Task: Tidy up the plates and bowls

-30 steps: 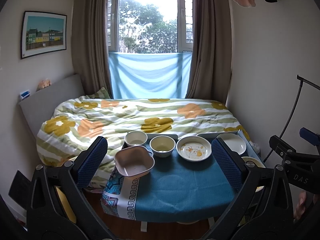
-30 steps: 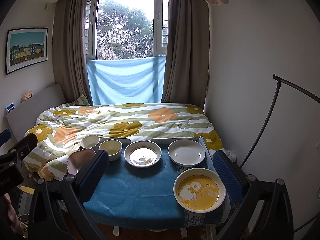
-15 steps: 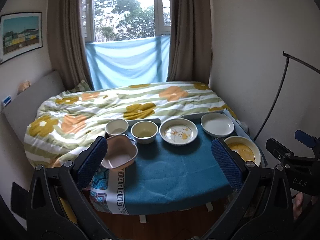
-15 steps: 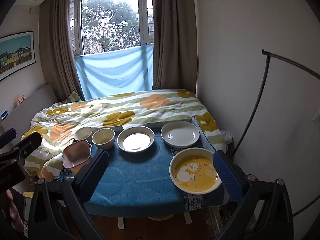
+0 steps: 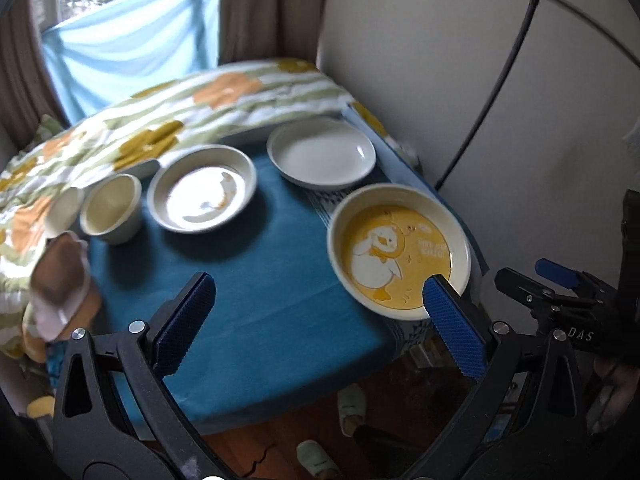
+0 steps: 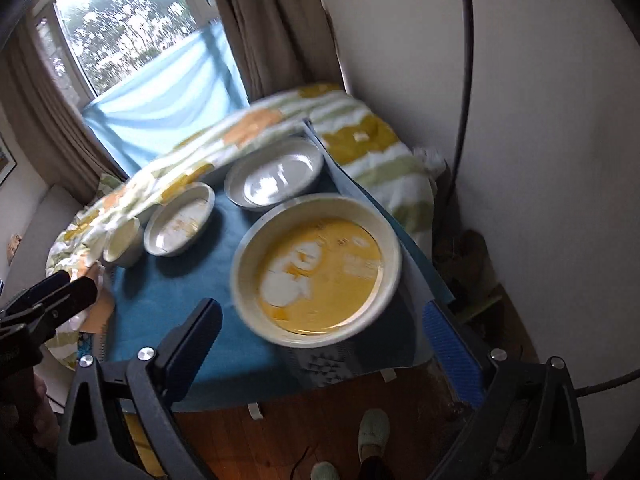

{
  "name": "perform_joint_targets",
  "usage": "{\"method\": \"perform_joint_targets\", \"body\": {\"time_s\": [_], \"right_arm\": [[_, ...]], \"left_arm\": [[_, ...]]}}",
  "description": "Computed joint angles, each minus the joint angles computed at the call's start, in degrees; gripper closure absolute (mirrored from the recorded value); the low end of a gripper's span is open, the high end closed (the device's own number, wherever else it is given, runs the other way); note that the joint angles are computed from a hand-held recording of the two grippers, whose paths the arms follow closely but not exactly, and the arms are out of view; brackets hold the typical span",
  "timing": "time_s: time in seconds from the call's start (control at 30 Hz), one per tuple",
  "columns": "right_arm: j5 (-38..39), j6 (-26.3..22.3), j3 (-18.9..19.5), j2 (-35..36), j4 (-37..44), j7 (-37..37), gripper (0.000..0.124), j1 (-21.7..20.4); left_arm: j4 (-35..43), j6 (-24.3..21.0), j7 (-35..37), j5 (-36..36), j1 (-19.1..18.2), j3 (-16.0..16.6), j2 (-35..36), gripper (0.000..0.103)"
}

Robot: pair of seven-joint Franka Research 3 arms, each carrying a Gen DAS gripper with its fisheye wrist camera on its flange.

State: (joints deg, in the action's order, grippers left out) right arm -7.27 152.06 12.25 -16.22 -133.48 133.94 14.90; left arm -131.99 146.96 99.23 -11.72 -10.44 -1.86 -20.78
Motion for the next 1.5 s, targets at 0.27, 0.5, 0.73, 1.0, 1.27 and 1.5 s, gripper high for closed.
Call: {"method": "perform_joint_targets", "body": {"time_s": [0.27, 0.5, 0.73, 1.0, 1.27, 1.5], "right_arm": [[27.84, 0.38, -10.22, 8.92, 2.34, -28.54, 0.059, 4.13], [38.63, -1.33, -9.80, 13.33, 5.61, -39.39, 0.082, 1.82], [40.38, -2.79, -9.23, 16.32, 8.51, -40.12, 0.102, 0.23], [40.71, -3.27, -8.95, 18.41, 9.95, -41.51, 0.114, -0.61], [37.69, -3.51, -8.79, 18.96, 10.65, -40.63, 0.115, -0.54], [35.99, -3.53, -8.73, 18.87, 11.13, -41.00, 0.115, -0.51]], "left_arm": [[12.01, -5.70, 0.93, -4.68, 1.41, -3.66, 18.49, 0.012], [20.74, -11.88, 1.63, -5.37, 5.47, -7.30, 28.48, 0.035], [25.91, -15.79, 1.71, -4.59, 7.27, -9.37, 33.66, 0.072], [26.60, -16.52, 2.93, -6.72, 9.20, -10.37, 35.34, 0.088], [26.61, -15.25, 4.26, -5.94, 9.61, -10.31, 36.18, 0.089], [26.39, -15.20, 2.71, -5.38, 9.37, -10.53, 35.12, 0.089]]}}
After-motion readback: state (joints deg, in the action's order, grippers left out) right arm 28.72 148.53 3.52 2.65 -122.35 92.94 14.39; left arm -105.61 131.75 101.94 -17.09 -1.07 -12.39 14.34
